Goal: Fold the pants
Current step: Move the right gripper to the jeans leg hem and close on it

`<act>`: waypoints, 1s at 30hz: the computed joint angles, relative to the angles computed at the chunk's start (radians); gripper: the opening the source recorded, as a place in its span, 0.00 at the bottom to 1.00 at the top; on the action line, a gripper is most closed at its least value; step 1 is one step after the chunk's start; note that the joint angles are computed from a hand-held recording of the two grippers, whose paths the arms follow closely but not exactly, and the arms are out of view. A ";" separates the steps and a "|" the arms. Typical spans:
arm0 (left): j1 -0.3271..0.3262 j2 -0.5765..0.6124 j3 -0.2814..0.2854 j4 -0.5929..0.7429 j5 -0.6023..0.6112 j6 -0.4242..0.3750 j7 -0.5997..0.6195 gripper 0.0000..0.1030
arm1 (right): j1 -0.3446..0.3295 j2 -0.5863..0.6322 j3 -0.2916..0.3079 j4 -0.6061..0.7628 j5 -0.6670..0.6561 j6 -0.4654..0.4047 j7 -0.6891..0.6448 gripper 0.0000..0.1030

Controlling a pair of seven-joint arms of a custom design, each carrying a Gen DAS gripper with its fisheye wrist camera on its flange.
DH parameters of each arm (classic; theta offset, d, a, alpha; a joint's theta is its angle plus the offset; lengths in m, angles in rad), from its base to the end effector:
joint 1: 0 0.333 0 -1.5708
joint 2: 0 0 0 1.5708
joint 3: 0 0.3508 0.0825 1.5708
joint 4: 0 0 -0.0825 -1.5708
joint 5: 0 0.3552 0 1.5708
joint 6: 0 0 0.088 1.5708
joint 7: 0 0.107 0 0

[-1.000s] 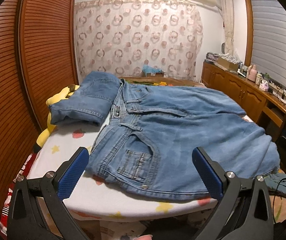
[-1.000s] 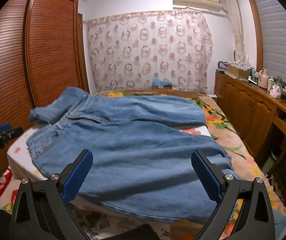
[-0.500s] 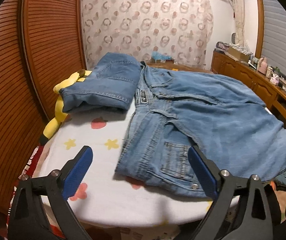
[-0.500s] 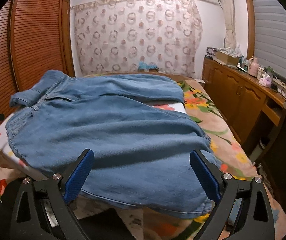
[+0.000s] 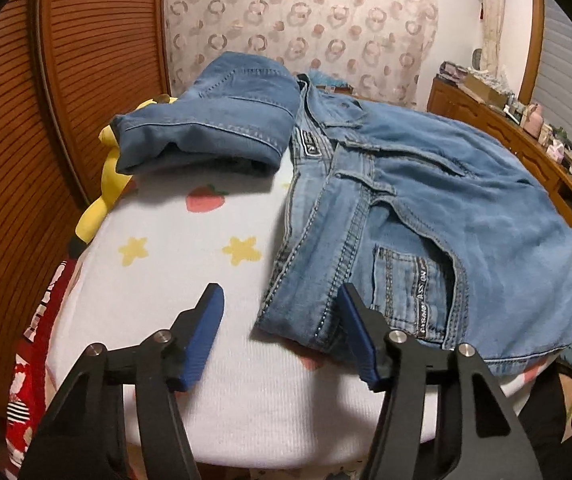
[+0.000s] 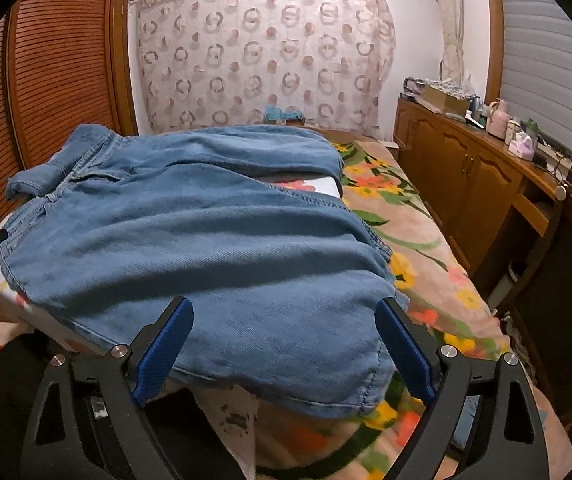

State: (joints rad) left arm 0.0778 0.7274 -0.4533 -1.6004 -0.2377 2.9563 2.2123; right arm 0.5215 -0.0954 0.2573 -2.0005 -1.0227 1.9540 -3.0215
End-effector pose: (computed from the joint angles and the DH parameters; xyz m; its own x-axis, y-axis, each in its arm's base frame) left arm 0.7211 -0.1770 0.3533 -0.5721 -0.8182 0.0562 -0.6188 0.3856 -0.6844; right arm 0.4030 0.3257 0.5786 -0.5108 -0.8591 0.0320 -0.4955 0.2638 -0.8276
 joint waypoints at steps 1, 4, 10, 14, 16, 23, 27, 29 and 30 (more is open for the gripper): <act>-0.003 0.003 0.003 0.003 0.001 -0.003 -0.003 0.56 | 0.001 -0.004 0.001 -0.002 0.005 -0.002 -0.002 0.90; -0.004 0.008 0.003 0.002 0.003 -0.003 -0.002 0.54 | -0.004 -0.024 -0.003 -0.026 0.023 0.013 0.006 0.89; 0.000 0.009 0.001 0.001 0.002 -0.008 -0.001 0.54 | -0.020 -0.059 0.001 -0.059 0.088 0.041 -0.005 0.86; -0.001 0.010 0.003 0.004 0.003 -0.008 -0.002 0.54 | -0.033 -0.083 0.006 -0.078 0.127 0.061 -0.013 0.84; -0.001 0.010 0.002 0.004 0.003 -0.009 -0.001 0.54 | -0.041 -0.086 0.008 -0.079 0.147 0.067 -0.025 0.84; -0.001 0.010 0.002 0.003 0.002 -0.007 -0.001 0.54 | -0.061 -0.087 0.006 -0.078 0.208 0.064 -0.064 0.76; 0.025 0.013 -0.034 0.002 -0.007 -0.022 0.030 0.41 | -0.066 -0.085 0.010 -0.079 0.214 0.050 -0.077 0.37; 0.018 0.005 -0.027 -0.008 -0.008 -0.009 0.034 0.40 | -0.065 -0.097 0.016 -0.077 0.200 0.041 -0.082 0.23; 0.022 0.004 -0.031 -0.009 -0.010 -0.011 0.039 0.38 | -0.065 -0.100 0.021 -0.077 0.183 0.045 -0.079 0.19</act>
State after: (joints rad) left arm 0.0994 0.7311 -0.4842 -1.6089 -0.2481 2.9449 2.2510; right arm 0.4565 -0.1956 0.2783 -2.0774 -0.8392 1.9994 -3.1005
